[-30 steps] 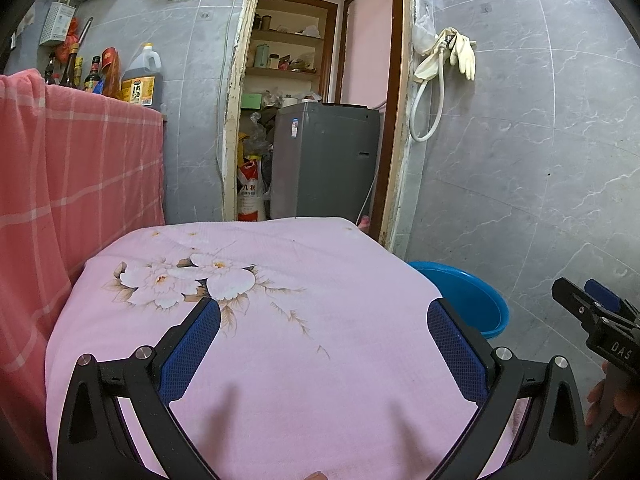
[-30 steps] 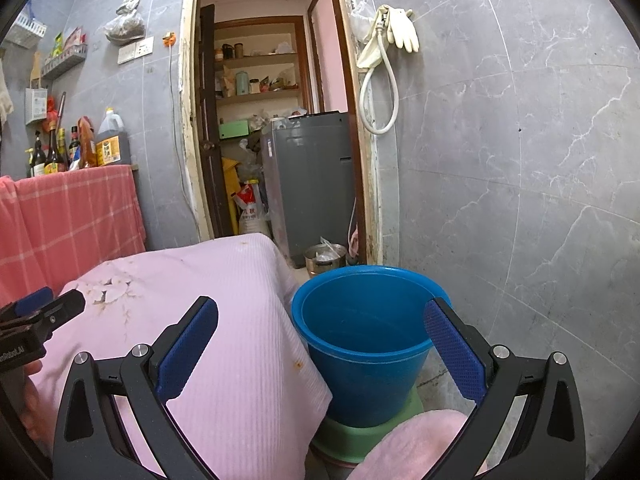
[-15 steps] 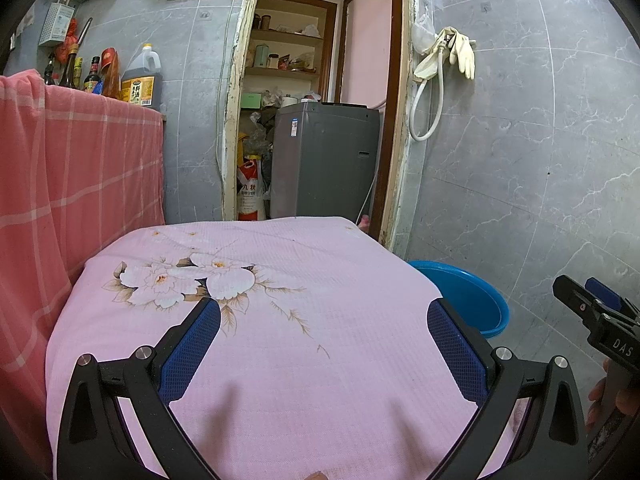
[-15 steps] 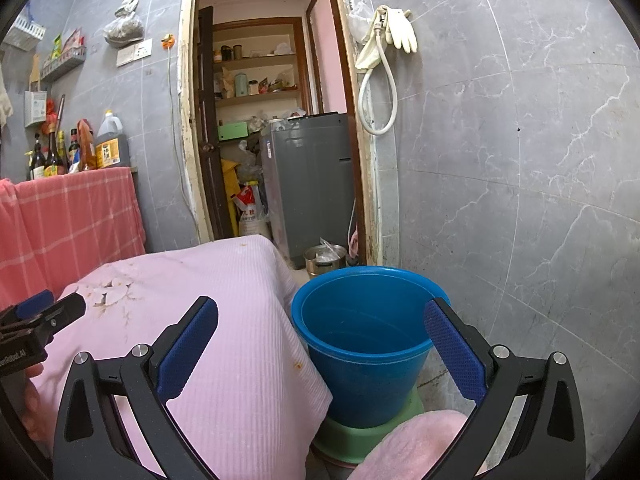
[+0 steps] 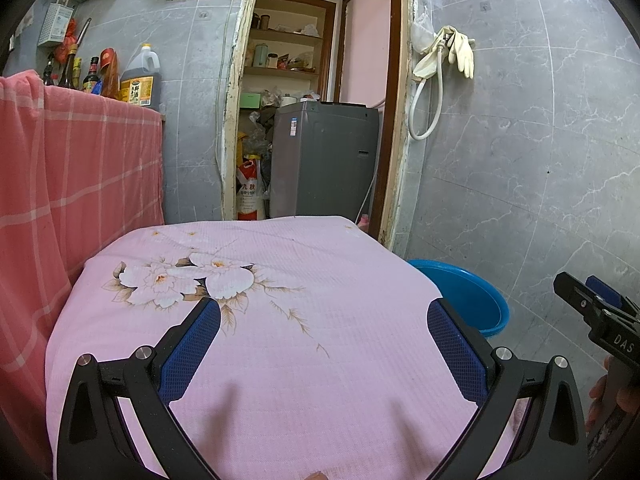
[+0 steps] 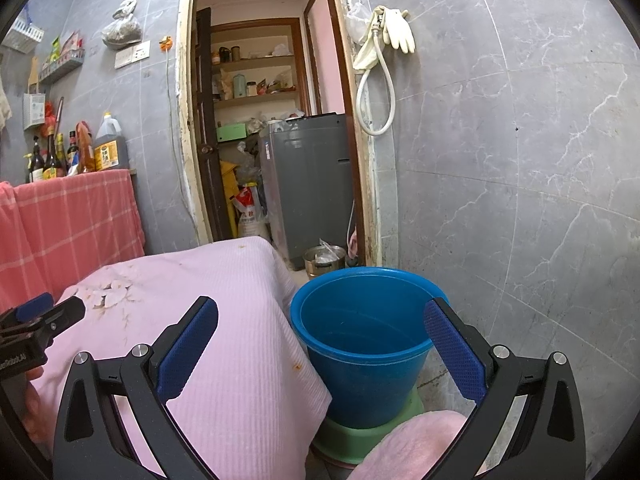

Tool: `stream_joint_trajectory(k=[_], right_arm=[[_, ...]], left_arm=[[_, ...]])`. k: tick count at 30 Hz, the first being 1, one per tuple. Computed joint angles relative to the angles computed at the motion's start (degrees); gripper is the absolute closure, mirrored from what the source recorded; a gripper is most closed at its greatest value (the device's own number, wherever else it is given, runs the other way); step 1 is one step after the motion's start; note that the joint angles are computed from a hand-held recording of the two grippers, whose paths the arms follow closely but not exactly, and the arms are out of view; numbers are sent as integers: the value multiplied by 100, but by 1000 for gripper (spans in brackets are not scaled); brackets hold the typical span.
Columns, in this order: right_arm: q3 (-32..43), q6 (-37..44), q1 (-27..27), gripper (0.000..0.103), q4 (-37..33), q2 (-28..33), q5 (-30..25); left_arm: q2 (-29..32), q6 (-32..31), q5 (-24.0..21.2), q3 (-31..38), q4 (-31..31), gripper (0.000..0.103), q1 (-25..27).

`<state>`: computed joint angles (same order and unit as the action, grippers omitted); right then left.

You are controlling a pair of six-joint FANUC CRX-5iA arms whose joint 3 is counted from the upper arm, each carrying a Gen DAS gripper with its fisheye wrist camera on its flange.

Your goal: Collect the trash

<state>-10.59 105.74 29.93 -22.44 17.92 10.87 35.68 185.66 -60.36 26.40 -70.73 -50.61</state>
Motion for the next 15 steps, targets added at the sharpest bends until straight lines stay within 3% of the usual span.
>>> stream_joint_trajectory(k=[15], right_arm=[[39,141,-1,0,-145,-10,-43]], left_arm=[[-65,41,54,-109,-15,2,14]])
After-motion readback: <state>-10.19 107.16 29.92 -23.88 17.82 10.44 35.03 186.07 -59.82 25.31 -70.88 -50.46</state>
